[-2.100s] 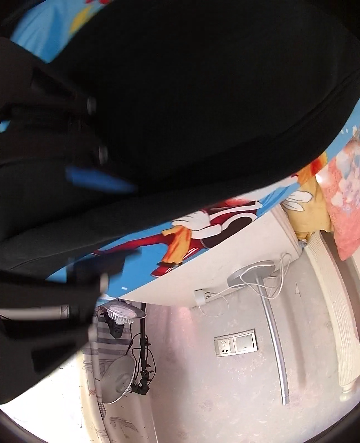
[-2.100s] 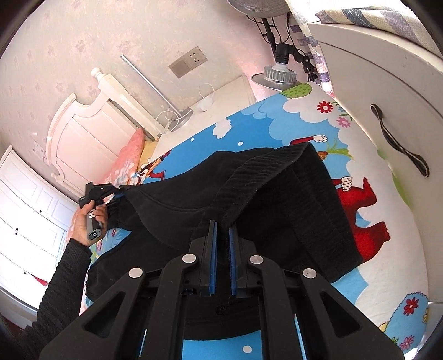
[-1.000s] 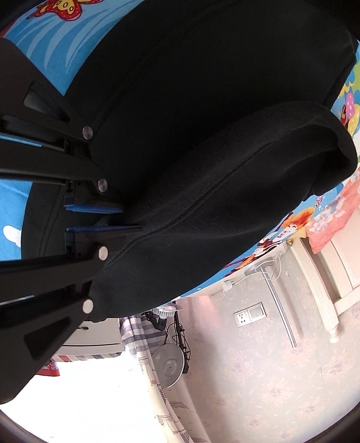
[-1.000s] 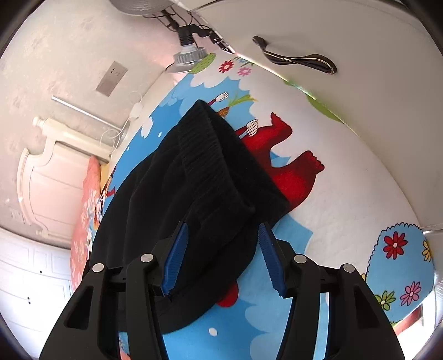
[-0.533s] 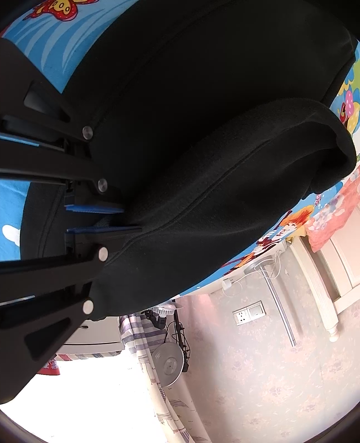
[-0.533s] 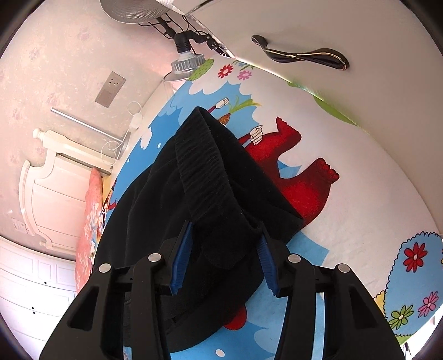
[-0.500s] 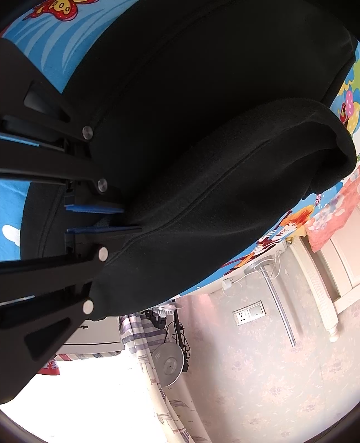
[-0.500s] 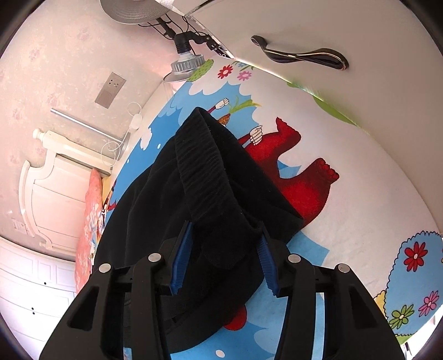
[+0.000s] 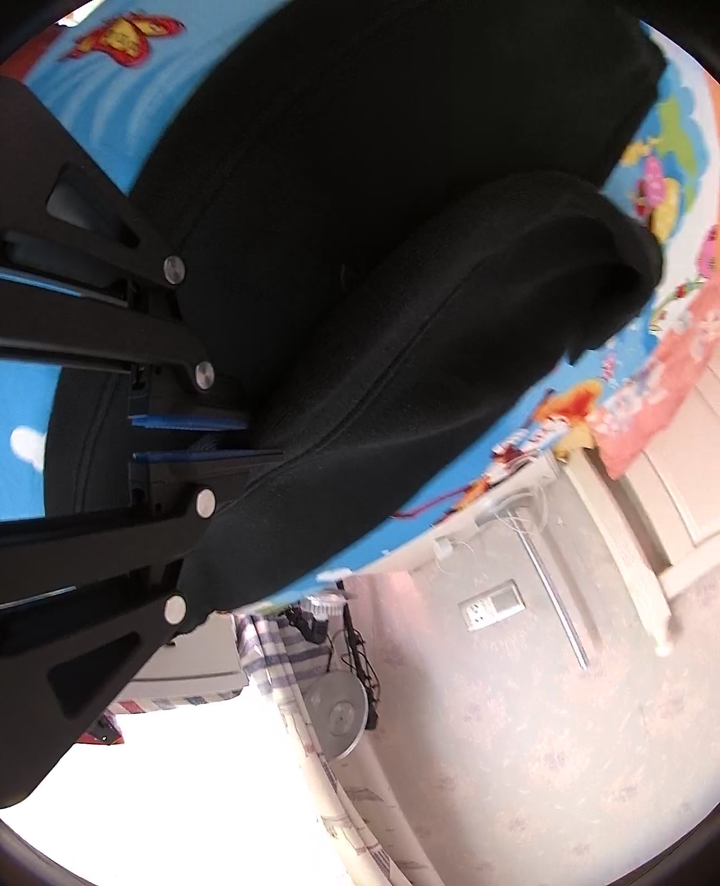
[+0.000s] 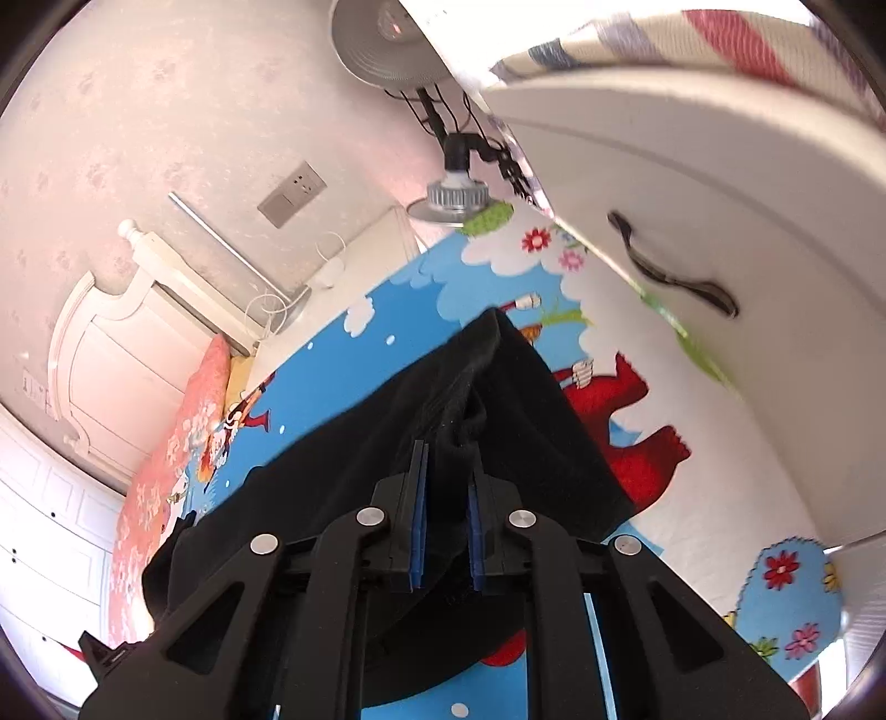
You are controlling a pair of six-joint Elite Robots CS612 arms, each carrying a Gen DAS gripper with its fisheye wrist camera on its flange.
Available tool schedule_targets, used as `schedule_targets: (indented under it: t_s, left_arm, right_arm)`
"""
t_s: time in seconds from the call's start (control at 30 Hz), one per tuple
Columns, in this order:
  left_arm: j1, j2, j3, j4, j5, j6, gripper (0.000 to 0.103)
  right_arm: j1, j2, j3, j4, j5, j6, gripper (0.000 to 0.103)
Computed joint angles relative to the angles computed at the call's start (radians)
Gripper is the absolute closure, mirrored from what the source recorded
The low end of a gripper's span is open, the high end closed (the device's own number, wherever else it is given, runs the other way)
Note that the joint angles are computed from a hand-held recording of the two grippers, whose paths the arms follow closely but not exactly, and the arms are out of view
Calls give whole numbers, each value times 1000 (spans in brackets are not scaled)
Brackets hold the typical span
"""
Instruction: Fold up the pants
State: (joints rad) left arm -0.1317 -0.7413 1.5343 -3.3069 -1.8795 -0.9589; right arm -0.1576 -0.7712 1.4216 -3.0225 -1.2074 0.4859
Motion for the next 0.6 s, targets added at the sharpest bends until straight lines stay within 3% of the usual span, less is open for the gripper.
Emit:
schedule_targets:
  t_s: [0.07, 0.2, 0.33, 0.6]
  left_arm:
    - [-7, -40, 43, 2, 33, 3, 98]
    - [-18, -85, 114, 21, 25, 15, 98]
    - [-27, -74, 129, 74, 15, 32, 98]
    - [-22, -56, 135, 58, 10, 9, 98]
  right_arm:
    - [-5, -11, 13, 8, -1, -1, 90]
    - [-8, 1, 8, 63, -25, -21, 90]
    - [3, 21, -3, 137, -81, -50, 90]
    - [5, 10, 15, 116, -94, -78, 90]
